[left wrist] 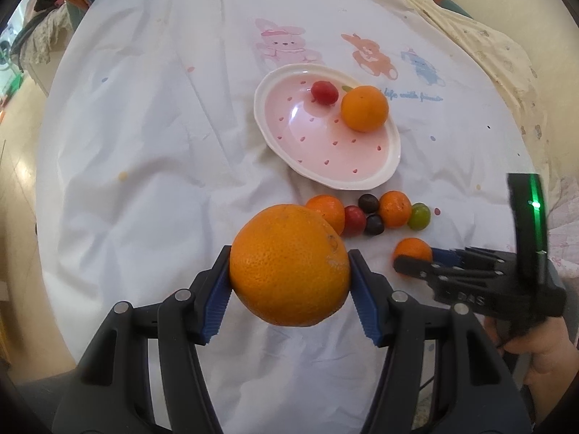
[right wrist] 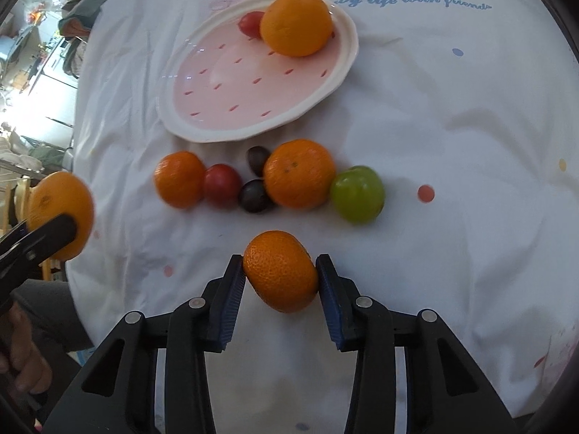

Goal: Organize fruits
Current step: 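Grasp a small tangerine with the right gripper while the left holds the orange, then carry the orange and tangerine over the pink plate with both grippers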

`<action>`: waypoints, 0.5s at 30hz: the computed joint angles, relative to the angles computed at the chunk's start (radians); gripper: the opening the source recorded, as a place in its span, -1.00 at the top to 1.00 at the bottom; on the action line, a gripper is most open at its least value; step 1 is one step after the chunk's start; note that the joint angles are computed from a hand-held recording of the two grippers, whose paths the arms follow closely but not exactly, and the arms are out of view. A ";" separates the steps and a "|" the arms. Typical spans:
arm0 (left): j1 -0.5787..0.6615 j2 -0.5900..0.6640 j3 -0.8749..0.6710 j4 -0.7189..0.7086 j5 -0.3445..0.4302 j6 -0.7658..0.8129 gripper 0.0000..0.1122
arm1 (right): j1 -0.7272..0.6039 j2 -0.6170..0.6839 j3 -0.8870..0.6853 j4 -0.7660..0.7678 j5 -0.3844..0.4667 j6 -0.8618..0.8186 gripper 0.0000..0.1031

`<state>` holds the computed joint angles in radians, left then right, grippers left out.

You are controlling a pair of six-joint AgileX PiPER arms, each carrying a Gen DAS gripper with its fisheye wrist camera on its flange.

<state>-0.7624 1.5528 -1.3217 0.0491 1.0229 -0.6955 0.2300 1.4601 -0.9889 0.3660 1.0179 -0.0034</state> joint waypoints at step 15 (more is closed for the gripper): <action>-0.016 -0.018 0.024 0.075 0.014 -0.068 -0.01 | -0.132 -0.121 -0.031 0.119 0.068 -0.060 0.19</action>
<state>-0.7781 1.5350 -1.2981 0.1238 1.0374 -0.7636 0.0983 1.3394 -1.0195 0.4846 1.0856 -0.0629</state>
